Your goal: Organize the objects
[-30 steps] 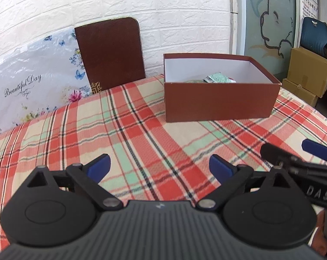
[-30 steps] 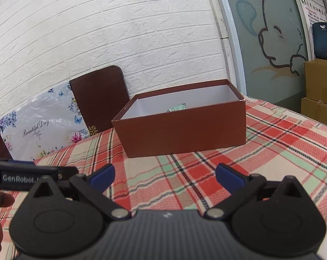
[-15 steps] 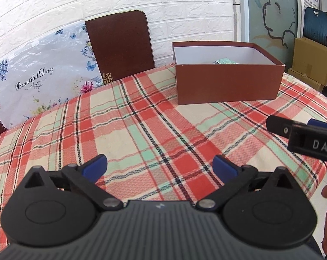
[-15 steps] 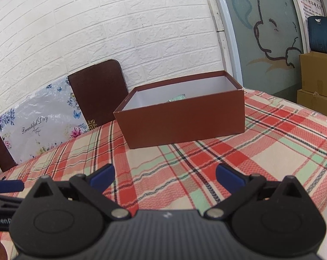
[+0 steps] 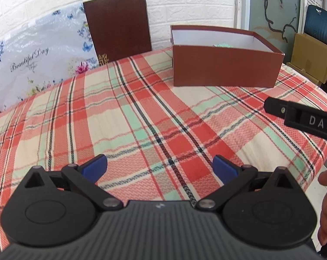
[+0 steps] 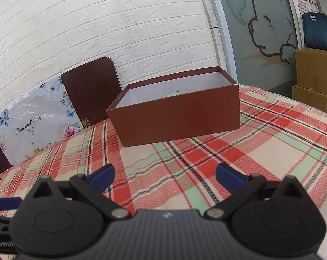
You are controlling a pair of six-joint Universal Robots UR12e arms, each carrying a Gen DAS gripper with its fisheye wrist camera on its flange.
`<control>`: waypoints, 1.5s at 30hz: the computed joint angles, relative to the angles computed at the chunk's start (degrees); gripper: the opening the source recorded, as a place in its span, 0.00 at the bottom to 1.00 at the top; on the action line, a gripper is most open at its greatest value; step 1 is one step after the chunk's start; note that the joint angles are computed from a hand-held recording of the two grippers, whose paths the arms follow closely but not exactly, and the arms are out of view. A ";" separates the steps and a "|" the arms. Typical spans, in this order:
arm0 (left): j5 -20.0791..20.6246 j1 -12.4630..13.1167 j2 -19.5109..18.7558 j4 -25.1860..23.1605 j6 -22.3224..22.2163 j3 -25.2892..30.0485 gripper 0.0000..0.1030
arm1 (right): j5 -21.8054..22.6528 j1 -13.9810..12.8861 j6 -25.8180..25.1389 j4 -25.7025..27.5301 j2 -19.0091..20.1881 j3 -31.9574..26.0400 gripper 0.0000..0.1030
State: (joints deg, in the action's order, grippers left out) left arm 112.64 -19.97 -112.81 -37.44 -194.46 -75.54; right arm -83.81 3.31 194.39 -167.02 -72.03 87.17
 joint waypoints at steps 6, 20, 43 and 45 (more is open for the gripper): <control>-2.18 0.22 0.06 -3.76 -0.86 0.59 1.00 | -0.24 0.00 0.54 0.61 0.18 -0.11 1.00; -2.48 -0.13 -1.16 -12.24 -1.09 3.43 1.00 | 0.20 -0.28 1.25 2.37 0.76 -0.39 1.00; -5.57 -0.03 -2.78 -16.16 0.53 5.78 1.00 | 0.72 -0.84 2.41 4.62 1.76 -1.06 1.00; -5.70 0.00 -2.76 -16.03 0.63 5.71 1.00 | 0.72 -0.87 2.33 4.68 1.75 -1.06 1.00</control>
